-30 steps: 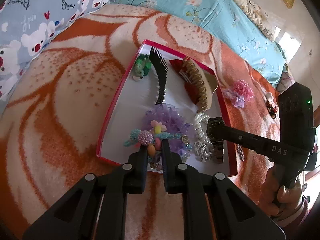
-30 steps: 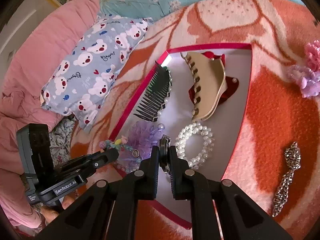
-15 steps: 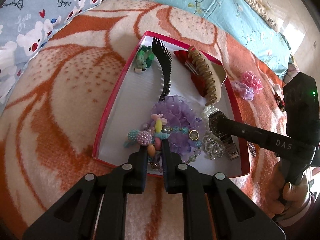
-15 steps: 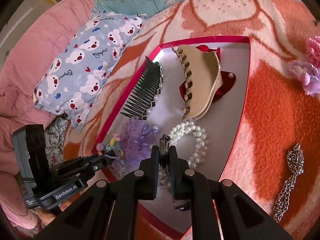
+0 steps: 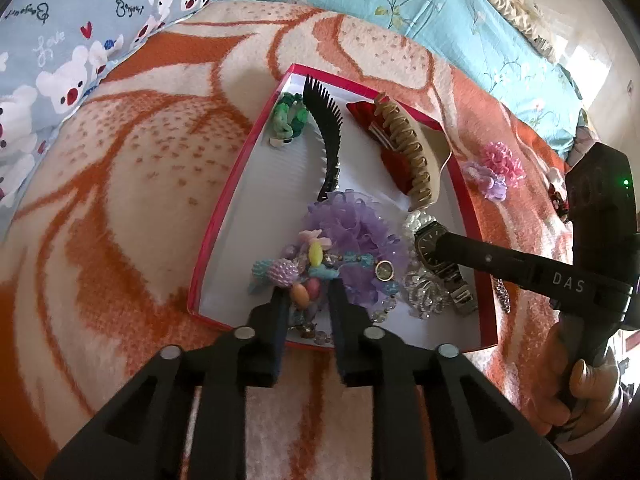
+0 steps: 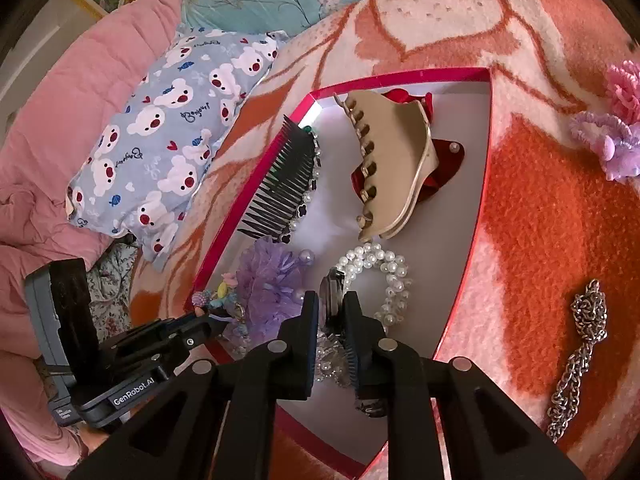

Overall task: Organize jewelry
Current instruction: 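Open both tools to drop the keychain and wristwatch into the box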

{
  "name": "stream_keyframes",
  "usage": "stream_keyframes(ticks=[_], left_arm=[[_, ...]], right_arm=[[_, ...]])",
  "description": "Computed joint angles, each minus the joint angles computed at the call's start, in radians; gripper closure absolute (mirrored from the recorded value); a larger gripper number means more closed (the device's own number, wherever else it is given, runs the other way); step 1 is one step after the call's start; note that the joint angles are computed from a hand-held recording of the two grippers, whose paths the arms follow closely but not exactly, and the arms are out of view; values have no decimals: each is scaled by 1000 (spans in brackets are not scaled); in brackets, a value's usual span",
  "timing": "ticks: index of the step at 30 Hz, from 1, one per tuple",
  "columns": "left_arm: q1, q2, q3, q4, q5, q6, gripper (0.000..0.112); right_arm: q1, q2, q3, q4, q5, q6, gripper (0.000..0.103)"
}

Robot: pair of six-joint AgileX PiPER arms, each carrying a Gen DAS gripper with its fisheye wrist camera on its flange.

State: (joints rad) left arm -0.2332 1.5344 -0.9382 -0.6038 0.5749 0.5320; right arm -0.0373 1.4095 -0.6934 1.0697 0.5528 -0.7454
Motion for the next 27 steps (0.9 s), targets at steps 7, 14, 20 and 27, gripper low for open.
stream_keyframes(ticks=[7,14,20,27], left_arm=[[-13,-31,14,48,-17,-40,73],[-9,-45,17,56,-8,-52,70],[-8,-84,26,49,0,-59,61],[-43,-113,11,74,6,-99,61]], right_arm=[[3,-29,2,2,5,4,71],[-9,-45,8,-1,17,10,71],[-42,-88,19,-13,43,17,68],[-110,-130,36,-22,88,8,65]])
